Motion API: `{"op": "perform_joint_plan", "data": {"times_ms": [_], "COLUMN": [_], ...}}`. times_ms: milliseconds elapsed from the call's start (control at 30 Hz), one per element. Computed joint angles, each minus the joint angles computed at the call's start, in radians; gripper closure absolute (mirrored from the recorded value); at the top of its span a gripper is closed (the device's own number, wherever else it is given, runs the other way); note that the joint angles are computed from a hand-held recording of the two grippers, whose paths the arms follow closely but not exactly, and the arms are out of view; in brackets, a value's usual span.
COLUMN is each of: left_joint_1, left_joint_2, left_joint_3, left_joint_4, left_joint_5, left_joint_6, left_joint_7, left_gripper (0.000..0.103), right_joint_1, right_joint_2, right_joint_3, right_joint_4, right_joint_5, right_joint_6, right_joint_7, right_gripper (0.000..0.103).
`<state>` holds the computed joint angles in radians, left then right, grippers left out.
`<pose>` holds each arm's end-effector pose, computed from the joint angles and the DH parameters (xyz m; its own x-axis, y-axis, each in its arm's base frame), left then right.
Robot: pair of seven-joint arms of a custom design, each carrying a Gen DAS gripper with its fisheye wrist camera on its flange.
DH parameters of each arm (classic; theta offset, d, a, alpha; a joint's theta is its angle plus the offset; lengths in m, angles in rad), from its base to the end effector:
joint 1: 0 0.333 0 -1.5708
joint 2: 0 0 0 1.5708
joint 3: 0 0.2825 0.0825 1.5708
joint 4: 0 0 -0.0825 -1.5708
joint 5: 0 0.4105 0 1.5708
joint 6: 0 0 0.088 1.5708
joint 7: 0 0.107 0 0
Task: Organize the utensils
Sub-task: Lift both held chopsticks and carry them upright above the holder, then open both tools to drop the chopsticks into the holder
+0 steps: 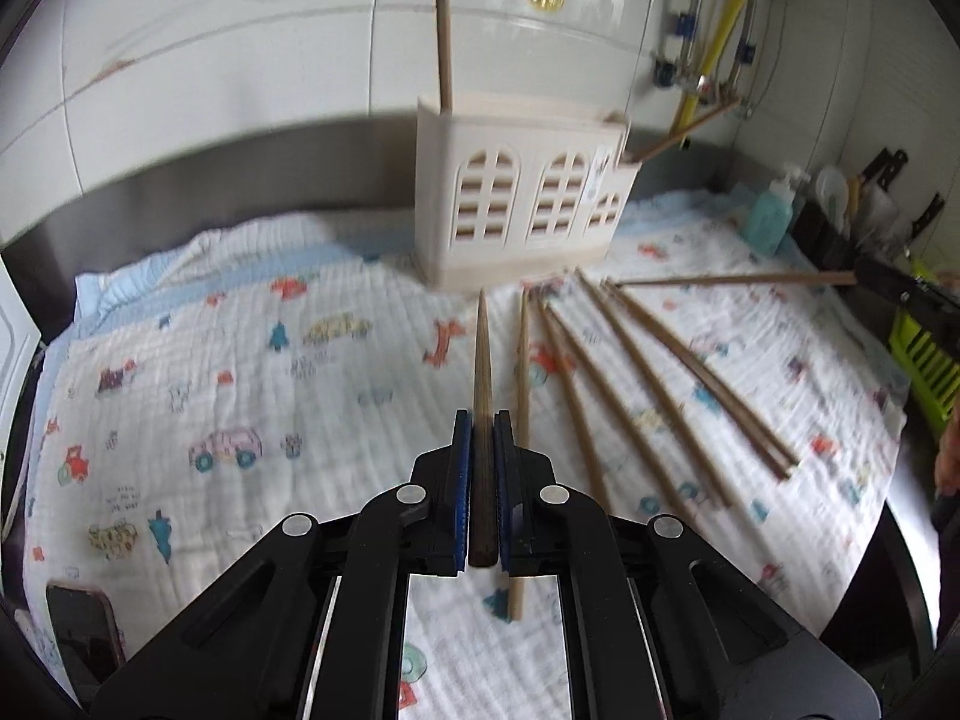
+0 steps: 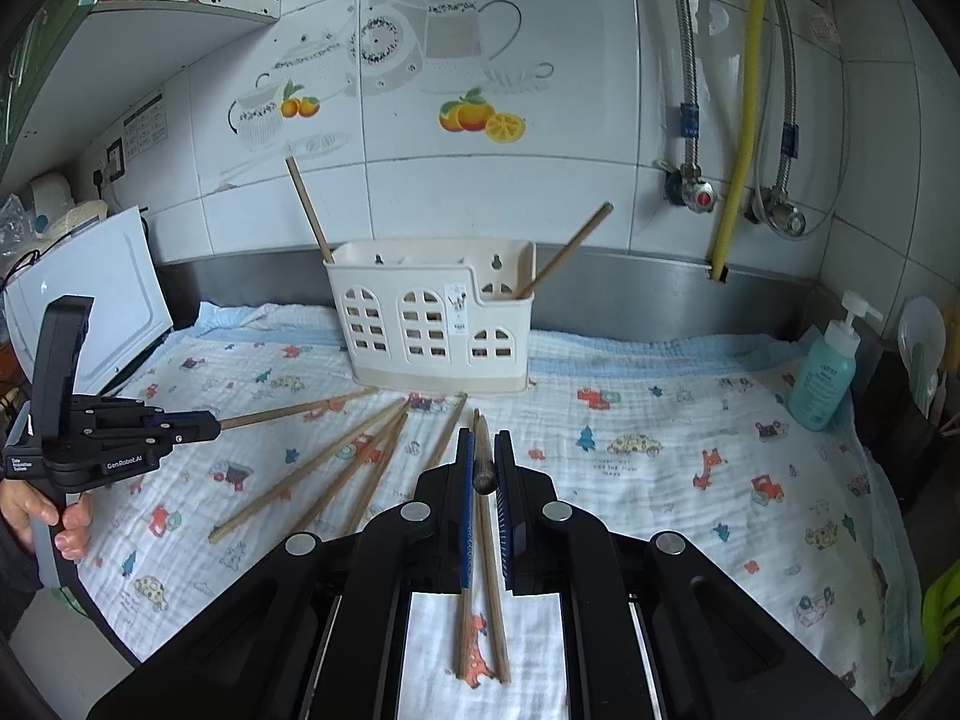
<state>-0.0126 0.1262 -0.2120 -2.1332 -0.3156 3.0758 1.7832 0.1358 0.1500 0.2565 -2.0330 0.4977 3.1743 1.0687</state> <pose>0.6128 -0.1116 0.3945 -0.1659 -0.9794 0.1151 -0.6885 0.0314 -0.7246 0.6083 0.1981 0.4389 0.3699 -0.9287 -0.0255 -0.5163 -0.1826 -0.8367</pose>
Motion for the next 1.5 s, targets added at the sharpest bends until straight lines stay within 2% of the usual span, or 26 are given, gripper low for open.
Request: {"op": "perform_joint_plan", "data": {"times_ms": [100, 233, 500, 567, 667, 900, 1033, 1167, 1267, 1333, 1367, 1500], "left_joint_1": [0.010, 0.000, 0.002, -0.010, -0.005, 0.000, -0.014, -0.037, -0.076, -0.125, -0.135, -0.136], "left_joint_2": [-0.017, -0.020, -0.002, 0.011, 0.026, 0.039, 0.041, 0.051, 0.084, 0.117, 0.133, 0.205], "left_joint_3": [-0.026, -0.023, -0.021, -0.008, -0.016, -0.041, -0.031, -0.004, 0.049, 0.120, 0.137, 0.154], "left_joint_4": [0.004, 0.029, 0.118, 0.151, 0.193, 0.272, 0.317, 0.379, 0.446, 0.499, 0.522, 0.618], "left_joint_5": [-0.043, -0.053, -0.063, -0.036, -0.035, -0.063, -0.039, 0.031, 0.145, 0.266, 0.307, 0.394], "left_joint_6": [0.028, 0.037, 0.001, -0.012, -0.033, -0.051, -0.041, -0.019, -0.012, -0.014, -0.015, -0.059], "left_joint_7": [0.042, 0.061, 0.088, 0.069, 0.077, 0.133, 0.127, 0.080, -0.023, -0.138, -0.176, -0.266], "left_gripper": [0.097, 0.097, 0.097, 0.097, 0.097, 0.097, 0.097, 0.097, 0.097, 0.097, 0.097, 0.097], "right_joint_1": [0.014, 0.029, 0.045, 0.033, 0.061, 0.090, 0.091, 0.101, 0.110, 0.112, 0.110, 0.114], "right_joint_2": [0.013, 0.032, 0.056, 0.066, 0.078, 0.172, 0.271, 0.400, 0.475, 0.515, 0.536, 0.618], "right_joint_3": [-0.013, -0.032, -0.067, -0.057, -0.094, -0.146, -0.156, -0.168, -0.175, -0.175, -0.171, -0.172], "right_joint_4": [0.035, 0.097, 0.253, 0.307, 0.364, 0.580, 0.747, 0.944, 1.050, 1.107, 1.136, 1.258], "right_joint_5": [-0.028, -0.070, -0.117, -0.085, -0.130, -0.233, -0.272, -0.316, -0.338, -0.344, -0.341, -0.346], "right_joint_6": [-0.010, -0.041, -0.148, -0.193, -0.221, -0.359, -0.486, -0.628, -0.685, -0.710, -0.725, -0.787], "right_joint_7": [0.006, 0.019, 0.007, -0.029, -0.005, 0.071, 0.113, 0.157, 0.180, 0.188, 0.188, 0.197], "right_gripper": [0.096, 0.096, 0.096, 0.096, 0.096, 0.096, 0.096, 0.096, 0.096, 0.096, 0.096, 0.096]}}
